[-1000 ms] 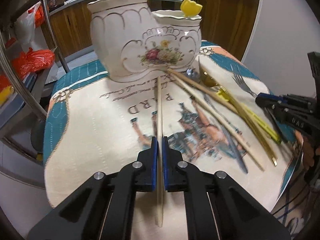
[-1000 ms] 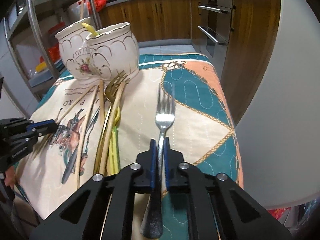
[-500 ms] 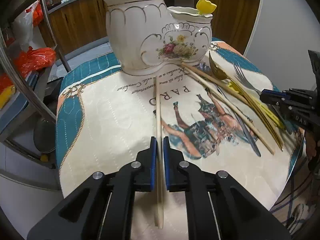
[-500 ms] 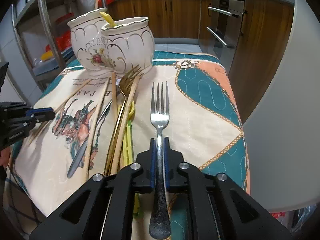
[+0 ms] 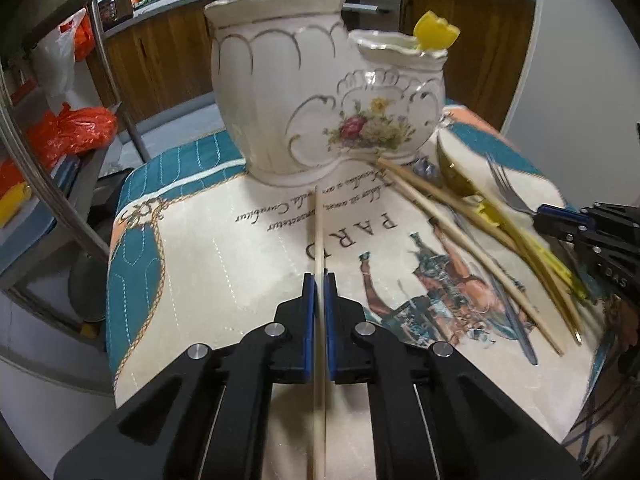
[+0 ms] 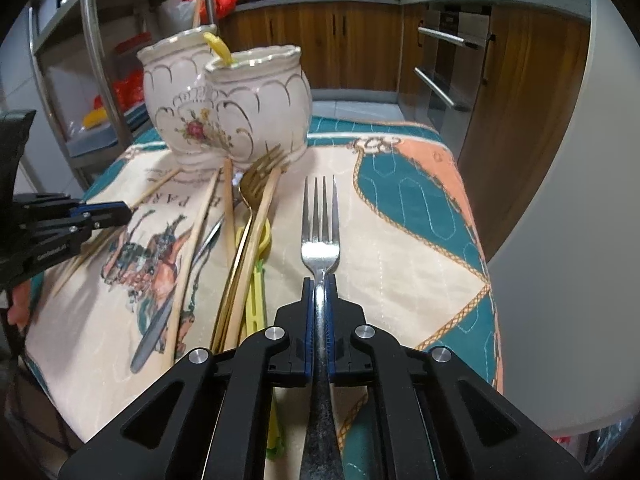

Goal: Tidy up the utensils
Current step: 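Grasp the silver fork with the right tool while the left tool grasps a chopstick, then drop the silver fork into the short cup while the left tool drops the chopstick into the tall cup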

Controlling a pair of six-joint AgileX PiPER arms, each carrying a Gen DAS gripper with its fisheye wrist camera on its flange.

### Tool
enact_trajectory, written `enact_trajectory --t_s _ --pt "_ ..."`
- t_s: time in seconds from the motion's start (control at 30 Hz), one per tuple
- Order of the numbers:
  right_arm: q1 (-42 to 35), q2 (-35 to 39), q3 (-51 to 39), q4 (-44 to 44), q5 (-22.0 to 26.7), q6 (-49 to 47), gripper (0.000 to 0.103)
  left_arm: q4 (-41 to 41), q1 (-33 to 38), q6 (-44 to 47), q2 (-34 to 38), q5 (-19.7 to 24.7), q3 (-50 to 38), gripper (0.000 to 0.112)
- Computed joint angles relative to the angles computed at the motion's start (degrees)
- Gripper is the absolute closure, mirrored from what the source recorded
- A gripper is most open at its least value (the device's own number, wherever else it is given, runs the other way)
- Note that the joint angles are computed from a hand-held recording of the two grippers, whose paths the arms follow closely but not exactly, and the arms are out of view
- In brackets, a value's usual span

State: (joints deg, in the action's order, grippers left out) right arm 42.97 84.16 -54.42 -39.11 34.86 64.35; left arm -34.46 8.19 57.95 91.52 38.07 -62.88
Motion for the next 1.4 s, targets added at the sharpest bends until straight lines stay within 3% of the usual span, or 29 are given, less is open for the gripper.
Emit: enact_trajectory --t_s 0.47,0.67,1.1,1.4 --pt "5.61 -3.28 -1.42 -18.07 5.19 14.81 0.097 -29.47 8.99 28.05 -7.91 3.10 5.58 0.107" --pt "7.39 -2.28 -4.87 -23.07 7.40 18.02 0.097 -39.96 11.31 35.01 -8.91 4.26 6.25 0.107" --pt "5.75 1.94 -16.22 -22.73 7.06 11.31 0.097 -45.76 10.63 32.95 -6.08 7.58 -3.75 0.107" --pt "1.76 5.47 -24.56 -23.10 3.28 6.80 0.097 -46.36 7.82 25.44 2.67 8.63 -18.22 0.107"
